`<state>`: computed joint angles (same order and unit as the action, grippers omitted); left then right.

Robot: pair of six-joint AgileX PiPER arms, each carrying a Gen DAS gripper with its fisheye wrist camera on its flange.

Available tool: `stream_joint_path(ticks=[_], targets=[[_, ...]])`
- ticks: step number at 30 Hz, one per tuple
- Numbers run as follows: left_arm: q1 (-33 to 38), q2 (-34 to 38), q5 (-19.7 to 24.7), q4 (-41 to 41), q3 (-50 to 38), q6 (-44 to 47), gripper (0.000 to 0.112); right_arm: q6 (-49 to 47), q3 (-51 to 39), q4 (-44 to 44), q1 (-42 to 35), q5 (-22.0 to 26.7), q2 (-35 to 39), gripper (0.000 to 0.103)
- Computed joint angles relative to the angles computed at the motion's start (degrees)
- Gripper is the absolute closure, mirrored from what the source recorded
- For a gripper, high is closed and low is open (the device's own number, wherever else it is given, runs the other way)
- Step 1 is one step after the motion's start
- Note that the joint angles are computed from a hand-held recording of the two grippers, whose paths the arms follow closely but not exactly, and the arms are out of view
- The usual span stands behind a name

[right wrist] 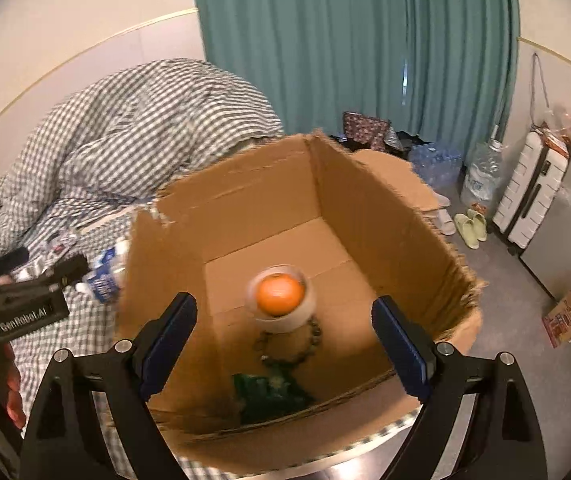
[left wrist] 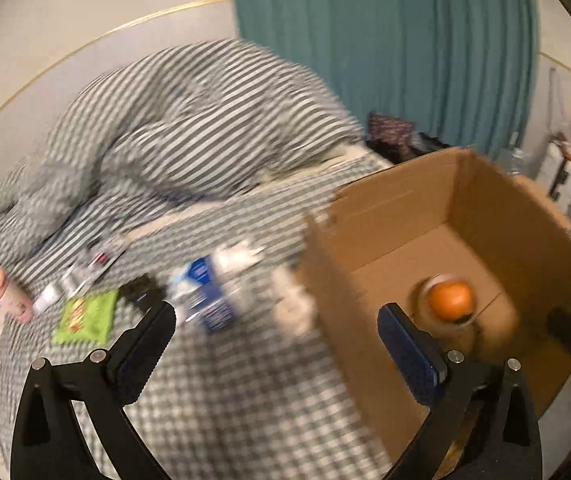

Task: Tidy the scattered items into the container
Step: 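Lower the orange into the box and open the left tool, then move both tools back over the bed items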

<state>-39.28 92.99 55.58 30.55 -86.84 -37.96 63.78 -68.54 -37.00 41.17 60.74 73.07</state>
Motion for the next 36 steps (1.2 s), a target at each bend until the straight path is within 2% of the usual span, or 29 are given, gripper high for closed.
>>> stream_joint_path(ticks=[4,8,12,17,20,24,30,36], targets=[[5.99,-7.28,-0.74,-1.13,9.51,0.94,0.009,3.38,-3.56,-1.95,6.72,2.38,3.12,0.014],[14.96,-13.95,-2.31,-3.59,17.49,4.99,0.009,6.06,-9.34,-3.71,14.21,4.63,8.83,0.014],[27.62,-20.21,-5.19,-8.75,23.65,14.09,0.009,7.13,-16.16,-4.32,19.41,5.1,15.99,0.014],[44.9,-23.09,-8.86,-17.82,27.27,28.87,0.009,2.58,-28.69,-1.31,21.65,4.89,27.59,0.014],[55.4,-21.81,-11.57,-24.58,28.53,38.39,0.009,-1.98,-37.59,1.18,21.64,5.45,35.04,0.014],[62.95,-16.44,-14.69,-29.13,28.32,44.4,0.009,-7.54,-46.26,5.98,20.16,5.28,42.42,0.014],[65.4,-6.22,-18.89,-31.03,24.87,45.93,0.009,-13.7,-54.81,10.76,16.25,5.52,49.87,0.014],[62.37,2.84,-21.82,-30.54,19.7,44.48,0.009,-21.37,-68.7,15.62,10.34,8.62,60.19,0.014]])
